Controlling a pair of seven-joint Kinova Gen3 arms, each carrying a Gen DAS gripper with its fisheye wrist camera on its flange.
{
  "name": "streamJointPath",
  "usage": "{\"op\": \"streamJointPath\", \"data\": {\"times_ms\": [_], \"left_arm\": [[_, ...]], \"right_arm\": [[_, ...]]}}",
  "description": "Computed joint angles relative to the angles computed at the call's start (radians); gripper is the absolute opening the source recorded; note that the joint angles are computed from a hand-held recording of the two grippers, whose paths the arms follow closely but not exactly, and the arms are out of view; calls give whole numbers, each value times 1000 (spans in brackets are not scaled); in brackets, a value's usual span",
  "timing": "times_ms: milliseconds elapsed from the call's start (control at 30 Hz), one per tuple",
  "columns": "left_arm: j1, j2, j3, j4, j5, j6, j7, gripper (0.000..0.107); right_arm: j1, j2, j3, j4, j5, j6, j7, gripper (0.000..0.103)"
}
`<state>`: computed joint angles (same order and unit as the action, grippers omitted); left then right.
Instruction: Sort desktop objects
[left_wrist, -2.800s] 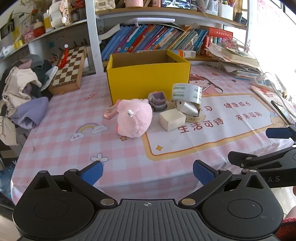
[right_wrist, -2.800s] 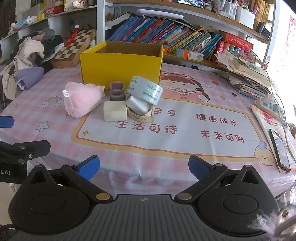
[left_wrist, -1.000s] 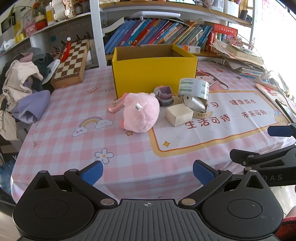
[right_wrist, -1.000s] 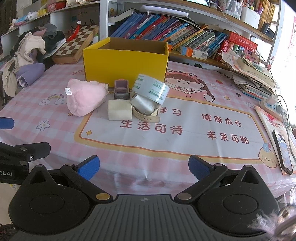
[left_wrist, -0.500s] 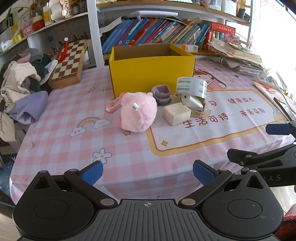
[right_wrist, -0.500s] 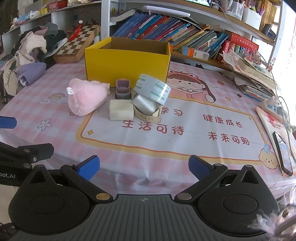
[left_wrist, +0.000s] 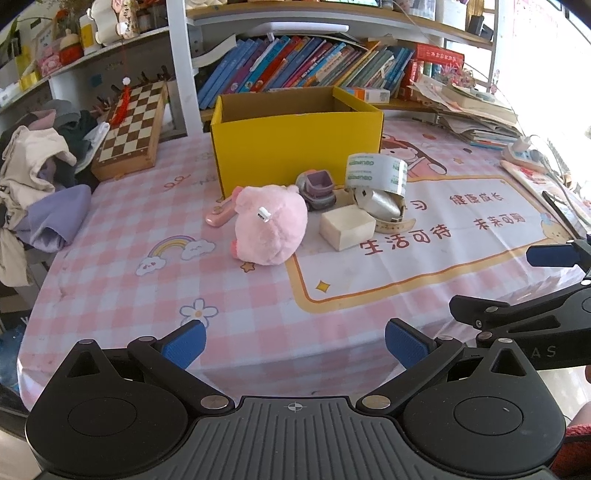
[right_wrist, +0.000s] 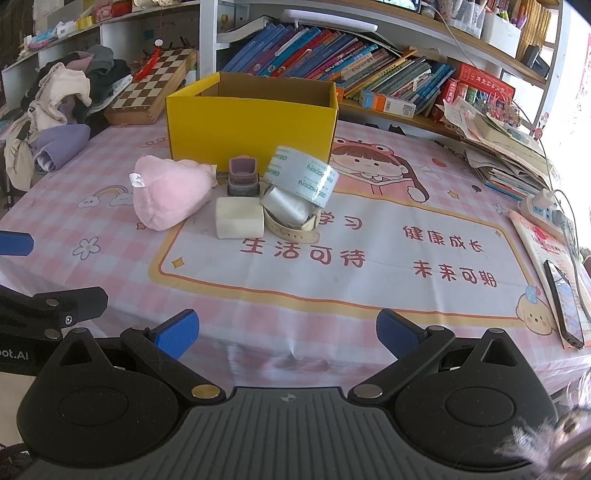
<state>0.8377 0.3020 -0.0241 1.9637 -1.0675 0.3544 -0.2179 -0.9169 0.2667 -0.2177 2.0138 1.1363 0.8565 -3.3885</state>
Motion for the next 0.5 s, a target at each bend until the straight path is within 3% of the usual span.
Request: {"op": "streamJointPath", "data": {"times_ms": [500], "left_arm": [[-8,6,9,-9,30,13,-22,103]], "right_arm": [[-2,3,0,-7,-9,3,7,103]]}}
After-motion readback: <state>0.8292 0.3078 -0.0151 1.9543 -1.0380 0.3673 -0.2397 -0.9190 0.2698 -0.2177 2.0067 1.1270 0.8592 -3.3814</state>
